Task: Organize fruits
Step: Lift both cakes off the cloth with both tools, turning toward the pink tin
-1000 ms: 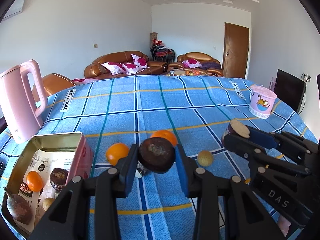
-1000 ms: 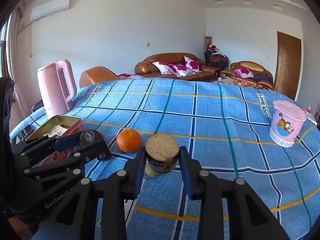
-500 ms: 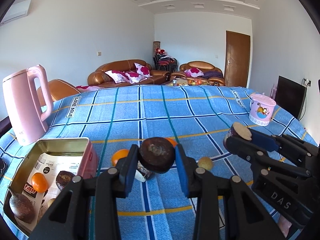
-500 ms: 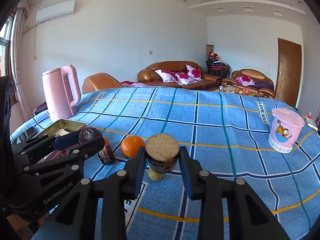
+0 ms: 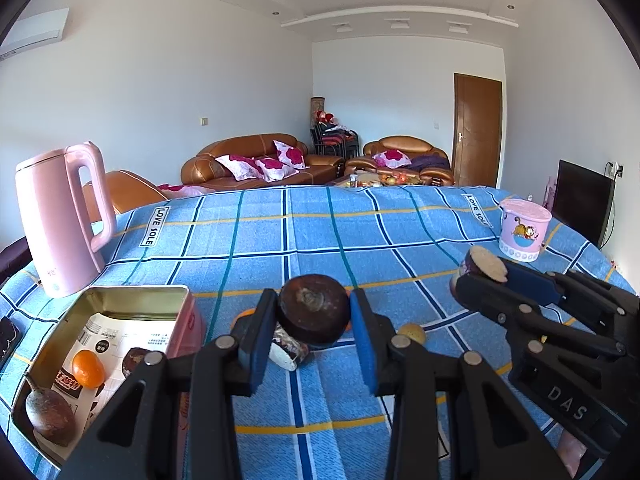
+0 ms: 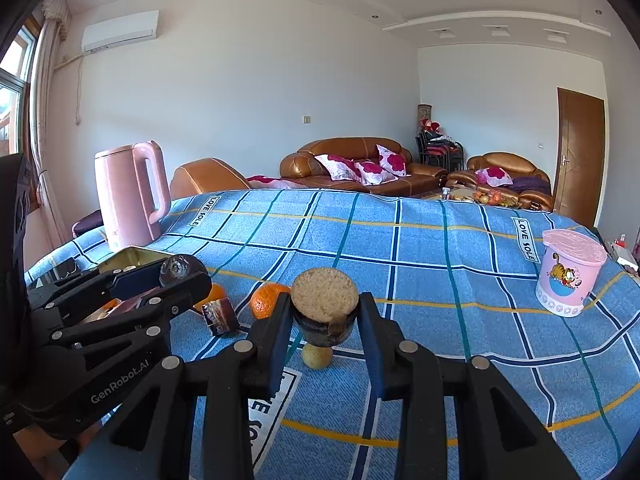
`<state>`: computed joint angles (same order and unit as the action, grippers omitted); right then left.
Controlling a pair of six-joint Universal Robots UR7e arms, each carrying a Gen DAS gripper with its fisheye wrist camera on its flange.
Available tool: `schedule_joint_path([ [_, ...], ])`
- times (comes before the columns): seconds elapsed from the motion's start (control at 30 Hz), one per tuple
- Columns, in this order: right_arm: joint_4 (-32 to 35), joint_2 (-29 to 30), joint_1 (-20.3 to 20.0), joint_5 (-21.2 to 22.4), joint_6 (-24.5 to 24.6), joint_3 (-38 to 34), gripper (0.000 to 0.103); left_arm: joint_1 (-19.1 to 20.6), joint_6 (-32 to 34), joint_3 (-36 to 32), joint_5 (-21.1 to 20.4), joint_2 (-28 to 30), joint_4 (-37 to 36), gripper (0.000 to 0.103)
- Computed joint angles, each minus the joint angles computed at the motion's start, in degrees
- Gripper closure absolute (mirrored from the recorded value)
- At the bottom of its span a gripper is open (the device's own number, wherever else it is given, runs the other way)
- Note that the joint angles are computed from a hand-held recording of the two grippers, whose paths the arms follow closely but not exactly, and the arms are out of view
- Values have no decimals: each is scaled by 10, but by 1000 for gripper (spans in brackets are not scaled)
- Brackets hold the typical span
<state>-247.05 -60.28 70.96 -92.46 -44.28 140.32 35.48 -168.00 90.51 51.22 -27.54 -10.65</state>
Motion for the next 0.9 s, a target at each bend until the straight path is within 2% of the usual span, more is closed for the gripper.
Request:
schedule_joint_path([
  [0.9, -71, 16, -14, 52, -14, 20, 68, -12, 42, 53, -9, -23, -91, 65],
])
